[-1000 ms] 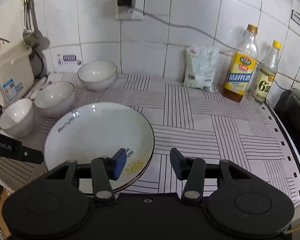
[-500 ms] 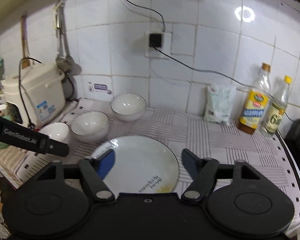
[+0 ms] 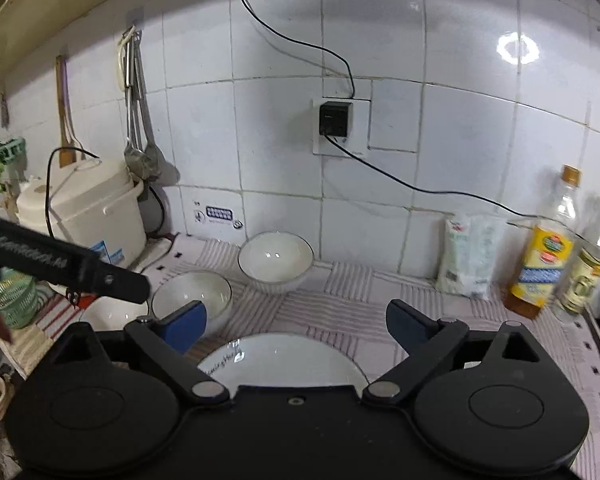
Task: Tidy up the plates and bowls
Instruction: 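Move both grippers to a white bowl and close them on its rim, then lift the white bowl with both grippers and carry it beside the plate stack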
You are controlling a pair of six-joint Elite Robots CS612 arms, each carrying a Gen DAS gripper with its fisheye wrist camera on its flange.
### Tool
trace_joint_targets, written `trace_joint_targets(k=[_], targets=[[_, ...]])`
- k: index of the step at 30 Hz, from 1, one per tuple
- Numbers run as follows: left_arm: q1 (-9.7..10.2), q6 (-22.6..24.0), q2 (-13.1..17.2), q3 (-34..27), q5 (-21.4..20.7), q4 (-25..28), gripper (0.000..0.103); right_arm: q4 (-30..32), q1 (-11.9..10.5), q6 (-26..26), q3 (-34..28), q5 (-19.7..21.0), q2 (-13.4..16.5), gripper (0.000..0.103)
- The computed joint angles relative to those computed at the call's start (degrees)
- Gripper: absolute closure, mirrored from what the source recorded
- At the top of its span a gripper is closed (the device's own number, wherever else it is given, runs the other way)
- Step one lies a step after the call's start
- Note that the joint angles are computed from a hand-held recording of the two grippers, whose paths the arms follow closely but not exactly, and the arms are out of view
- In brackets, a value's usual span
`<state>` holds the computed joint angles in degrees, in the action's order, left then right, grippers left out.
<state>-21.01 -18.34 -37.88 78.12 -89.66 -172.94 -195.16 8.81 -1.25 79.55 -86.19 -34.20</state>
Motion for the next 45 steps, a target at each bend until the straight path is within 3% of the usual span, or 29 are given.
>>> trace_joint_targets(k=[6,10,14,18,22,27,32,35,37,39,41,43,45], targets=[[0.49,-3.3,5.8,-9.6,2.3,2.9,0.008,3.7,-2.8,6.8,-7.5,9.0,4.5,0.005],[0.52,-4.4,10.7,-17.8,4.9,5.8,0.008,7.7,-3.5,9.6,-13.5,11.3,8.3,0.006],[0.48,-1.9,16.0,-26.1,7.3,7.4,0.01,13.2,-3.8,14.4,-20.8,13.3,12.6,0.008],[0.78,1.6,20.8,-34.1,8.7,11.3,0.017,20.5,-4.0,18.3,-29.4,16.4,17.3,0.02],[1.44,-1.0,24.6,-41.0,7.1,16.9,0.024,26.0,-3.7,20.6,-37.1,16.2,21.1,0.027],[1.78,0.6,29.3,-49.9,5.4,23.2,0.042,32.7,-3.1,23.3,-47.3,15.4,26.4,0.033],[1.93,3.9,33.9,-59.1,5.9,30.8,0.046,40.7,-3.0,28.9,-57.2,14.7,31.4,0.045],[1.97,4.8,35.5,-62.4,5.7,34.2,0.046,44.4,-2.9,29.4,-60.9,13.4,33.0,0.052],[2.15,4.6,36.3,-64.0,4.6,35.8,0.052,46.7,-2.8,29.0,-64.0,13.4,34.5,0.063],[2.29,3.3,38.0,-67.4,3.8,38.7,0.078,49.0,-3.0,29.4,-67.5,15.3,36.1,0.087],[2.37,1.5,39.1,-69.7,3.0,41.2,0.093,51.6,-2.8,30.2,-71.1,14.3,37.8,0.091],[2.21,0.2,37.4,-66.1,3.1,38.8,0.093,51.6,-2.9,31.5,-71.1,14.7,37.9,0.092],[1.85,0.7,35.9,-63.5,4.1,38.1,0.094,50.7,-2.9,31.9,-67.3,14.5,35.9,0.092]])
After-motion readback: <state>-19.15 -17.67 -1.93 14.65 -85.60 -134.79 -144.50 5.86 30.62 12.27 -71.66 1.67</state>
